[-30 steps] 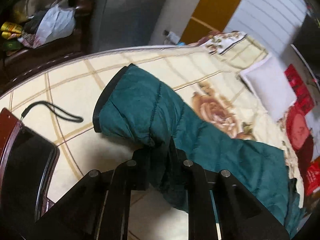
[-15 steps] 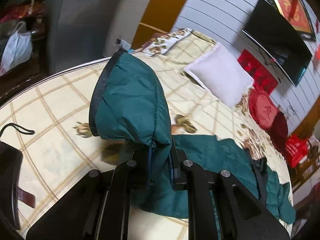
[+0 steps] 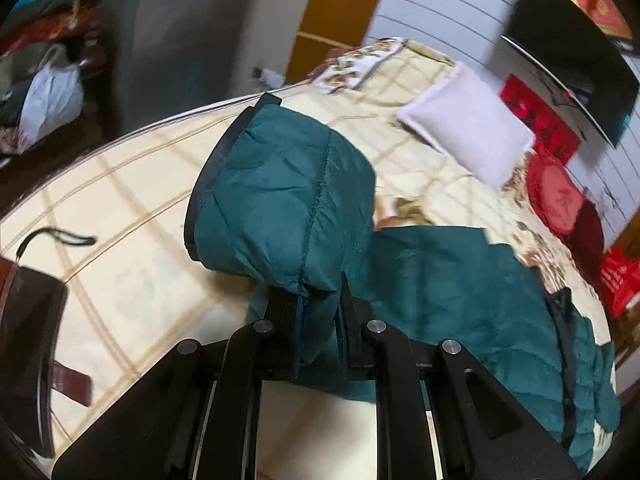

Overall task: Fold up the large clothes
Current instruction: 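Lift the held sleeve with the left tool and lay it across the jacket body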

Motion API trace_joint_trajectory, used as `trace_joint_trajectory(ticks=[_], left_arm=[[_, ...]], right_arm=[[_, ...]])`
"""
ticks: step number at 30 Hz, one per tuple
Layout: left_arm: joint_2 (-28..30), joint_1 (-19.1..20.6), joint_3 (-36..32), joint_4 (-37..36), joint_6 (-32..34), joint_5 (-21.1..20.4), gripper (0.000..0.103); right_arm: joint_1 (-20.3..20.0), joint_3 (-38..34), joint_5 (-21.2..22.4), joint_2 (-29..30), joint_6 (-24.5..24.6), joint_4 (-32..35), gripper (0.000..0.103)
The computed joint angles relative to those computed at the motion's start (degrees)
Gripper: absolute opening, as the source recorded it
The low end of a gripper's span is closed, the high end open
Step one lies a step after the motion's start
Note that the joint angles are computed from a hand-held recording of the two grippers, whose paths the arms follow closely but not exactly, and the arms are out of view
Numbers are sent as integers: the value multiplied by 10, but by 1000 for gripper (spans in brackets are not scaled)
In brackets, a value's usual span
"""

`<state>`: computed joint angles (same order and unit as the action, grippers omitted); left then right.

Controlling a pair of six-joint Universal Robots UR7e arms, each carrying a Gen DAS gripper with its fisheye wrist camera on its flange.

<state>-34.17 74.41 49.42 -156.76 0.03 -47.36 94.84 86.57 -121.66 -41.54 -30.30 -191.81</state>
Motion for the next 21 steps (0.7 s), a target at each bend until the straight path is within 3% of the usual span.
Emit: trace_joint_trajectory(ticks=[4,11,21], left_arm=[[-18,12,7,-3,-10,-23,13],[-27,-5,15,-19,11,-86,12],[37,-47,-41,22,-13,-147,12]], right_arm=[[2,-4,-7,5,-10,2,103],[5,-4,-14,5,-11,1,103],[-1,22,-23,-24,-16,-23,103]])
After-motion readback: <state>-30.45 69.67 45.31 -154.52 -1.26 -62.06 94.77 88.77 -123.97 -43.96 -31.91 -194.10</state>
